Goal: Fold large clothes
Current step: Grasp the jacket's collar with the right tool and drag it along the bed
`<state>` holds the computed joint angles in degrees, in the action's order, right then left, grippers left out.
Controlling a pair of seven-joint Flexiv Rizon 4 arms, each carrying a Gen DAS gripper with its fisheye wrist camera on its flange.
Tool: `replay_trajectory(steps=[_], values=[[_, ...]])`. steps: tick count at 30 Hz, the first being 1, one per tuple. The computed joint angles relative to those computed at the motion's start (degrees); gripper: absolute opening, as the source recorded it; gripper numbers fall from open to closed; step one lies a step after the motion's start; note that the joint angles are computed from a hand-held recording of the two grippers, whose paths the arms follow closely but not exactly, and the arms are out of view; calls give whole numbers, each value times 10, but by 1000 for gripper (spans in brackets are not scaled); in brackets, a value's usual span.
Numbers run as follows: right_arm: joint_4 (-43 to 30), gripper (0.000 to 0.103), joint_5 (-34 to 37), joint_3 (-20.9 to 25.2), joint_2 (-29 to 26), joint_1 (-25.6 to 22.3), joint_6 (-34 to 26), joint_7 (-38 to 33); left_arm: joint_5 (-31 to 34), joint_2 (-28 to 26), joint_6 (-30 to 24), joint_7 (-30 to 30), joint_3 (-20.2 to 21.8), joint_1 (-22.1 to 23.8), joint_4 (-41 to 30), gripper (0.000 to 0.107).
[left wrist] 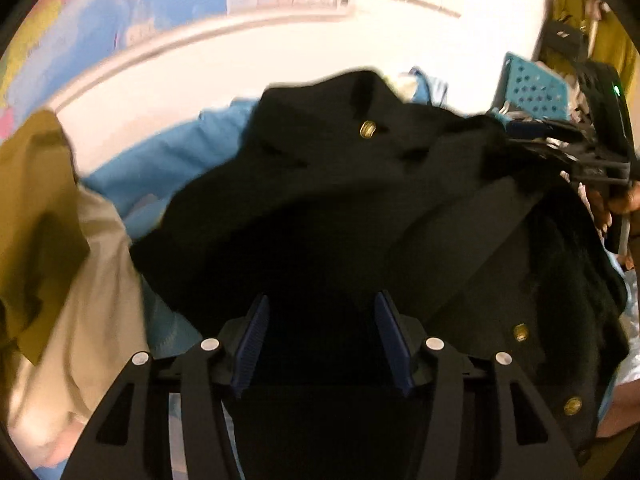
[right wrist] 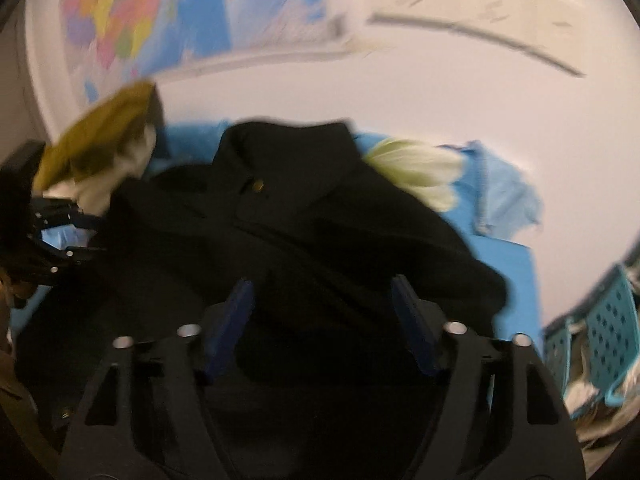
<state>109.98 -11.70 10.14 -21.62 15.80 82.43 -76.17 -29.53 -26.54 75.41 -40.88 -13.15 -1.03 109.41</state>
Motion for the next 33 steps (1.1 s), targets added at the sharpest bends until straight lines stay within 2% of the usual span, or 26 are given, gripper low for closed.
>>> replay_trajectory(steps=[1, 2, 5, 6, 7, 8, 11, 13, 14, 15, 17, 18, 20, 21, 22, 25, 27, 29, 33], values=[[-33, 22, 15, 27, -21, -17, -35, -26, -2, -2, -10, -7, 3, 1, -3, 53], [-53, 7, 20, 34, -34, -20, -56, -32, -4, -2, -10, -10, 4, 2, -3, 53], [-79, 4, 24, 13, -57, 0, -29, -19, -30, 14, -1, -19, -3, 18, 15, 53], [-90, 4, 28, 14, -65, -1, -26, -17, -36, 10, -3, -22, 6, 13, 10, 53], [-103, 4, 31, 18, -76, -4, -32, -19, -11, 9, 1, -62, 33, -2, 7, 53], [-110, 5, 28, 15, -82, -1, -41, -18, 1, 10, 4, -77, 44, -7, 9, 53], [-120, 15, 15, -7, -95, 14, -72, -2, -40, 22, 4, -57, 6, 28, 35, 53], [-107, 30, 17, -10, -84, 14, -62, 9, -73, 32, 13, -31, -18, 44, 51, 53], [-88, 46, 12, -22, -68, 20, -44, 21, -94, 38, 19, -13, -31, 52, 62, 54], [-61, 56, 8, -32, -47, 24, -12, 32, -109, 42, 20, -1, -36, 54, 67, 59], [-22, 57, 4, -38, -15, 20, 25, 44, -150, 58, 19, 35, -51, 62, 87, 62], [1, 57, 11, -24, 6, 4, 39, 39, -173, 68, 19, 59, -56, 65, 99, 62], [36, 61, 50, 26, 44, -46, 42, 12, -201, 78, 13, 88, -53, 60, 110, 65], [54, 69, 61, 33, 61, -56, 43, 13, -216, 81, 9, 99, -52, 57, 115, 67], [78, 72, 80, 39, 82, -66, 44, 12, -241, 90, 3, 116, -53, 58, 126, 69], [131, 74, 116, 43, 129, -77, 25, 14, -285, 103, -17, 139, -43, 47, 143, 73], [148, 77, 222, 75, 158, -102, -9, -42, -296, 114, -27, 142, -27, 36, 159, 75], [163, 79, 318, 89, 179, -108, -28, -87, -300, 127, -48, 138, -7, 27, 174, 76], [170, 80, 528, 91, 217, -105, -81, -219, -335, 148, -83, 149, 22, 8, 200, 80]])
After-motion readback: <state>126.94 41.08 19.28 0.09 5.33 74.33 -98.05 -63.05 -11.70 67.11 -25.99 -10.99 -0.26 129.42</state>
